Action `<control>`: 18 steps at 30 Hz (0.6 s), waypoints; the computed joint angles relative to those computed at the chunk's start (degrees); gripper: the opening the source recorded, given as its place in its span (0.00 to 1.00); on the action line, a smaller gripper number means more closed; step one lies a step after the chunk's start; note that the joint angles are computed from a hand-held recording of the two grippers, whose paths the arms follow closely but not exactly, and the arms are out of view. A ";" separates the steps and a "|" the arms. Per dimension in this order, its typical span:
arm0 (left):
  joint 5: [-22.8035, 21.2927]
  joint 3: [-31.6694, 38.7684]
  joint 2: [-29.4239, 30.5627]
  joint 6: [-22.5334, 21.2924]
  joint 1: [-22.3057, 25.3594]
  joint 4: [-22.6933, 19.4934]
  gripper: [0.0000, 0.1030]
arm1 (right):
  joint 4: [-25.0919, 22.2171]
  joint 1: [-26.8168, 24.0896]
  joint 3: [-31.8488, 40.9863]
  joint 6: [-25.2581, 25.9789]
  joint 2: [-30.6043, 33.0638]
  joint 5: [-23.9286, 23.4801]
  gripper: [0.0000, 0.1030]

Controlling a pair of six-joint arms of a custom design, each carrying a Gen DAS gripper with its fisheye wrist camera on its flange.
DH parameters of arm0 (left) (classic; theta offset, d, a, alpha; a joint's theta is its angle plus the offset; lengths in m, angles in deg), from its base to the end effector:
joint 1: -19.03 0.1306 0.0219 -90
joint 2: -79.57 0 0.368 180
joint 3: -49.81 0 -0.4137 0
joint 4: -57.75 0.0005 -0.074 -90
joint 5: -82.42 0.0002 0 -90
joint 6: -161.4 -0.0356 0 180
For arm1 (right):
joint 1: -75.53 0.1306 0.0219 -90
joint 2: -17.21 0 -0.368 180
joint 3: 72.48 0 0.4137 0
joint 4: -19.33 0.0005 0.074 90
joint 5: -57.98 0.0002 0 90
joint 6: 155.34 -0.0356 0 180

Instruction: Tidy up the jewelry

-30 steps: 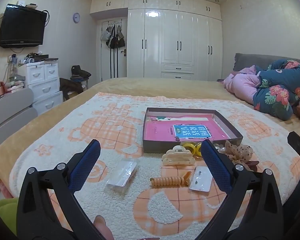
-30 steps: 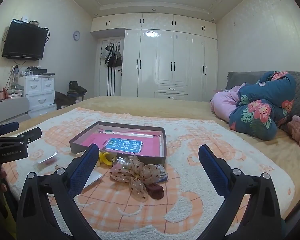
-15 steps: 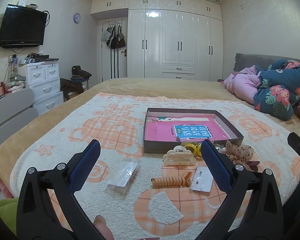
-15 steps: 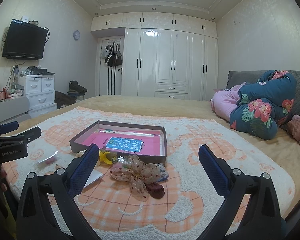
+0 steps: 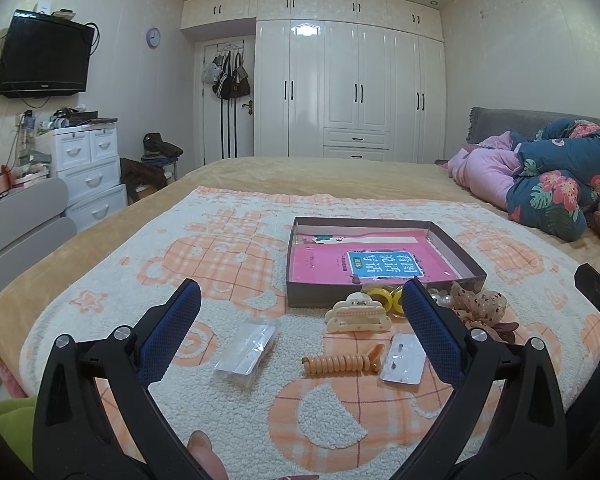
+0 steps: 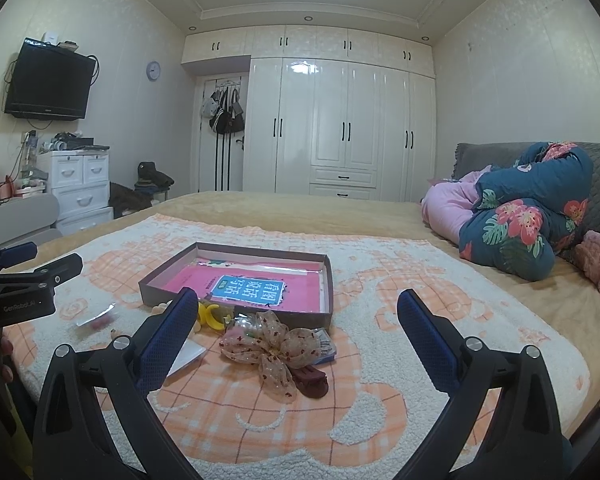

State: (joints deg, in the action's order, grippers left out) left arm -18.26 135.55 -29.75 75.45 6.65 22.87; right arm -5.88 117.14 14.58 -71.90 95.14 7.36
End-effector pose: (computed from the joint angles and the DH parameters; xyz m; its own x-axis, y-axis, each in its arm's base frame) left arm 0.3941 -0.0803 0.5482 -0.3332 0.0021 -0.9429 0.0169 0.9999 -0.0038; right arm 0.3525 0.2822 0.5278 -0.2123 -0.0705 -0.9747 -0.0334 0.9973 -0.0648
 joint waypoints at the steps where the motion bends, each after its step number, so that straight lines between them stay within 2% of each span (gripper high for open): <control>1: -0.93 0.30 0.01 0.08 -0.75 -0.19 0.89 | 0.05 0.07 0.00 0.06 0.02 0.19 0.94; 18: -1.15 0.86 0.09 -0.28 -1.11 -0.47 0.89 | -1.01 -0.02 0.51 -0.42 0.12 0.20 0.94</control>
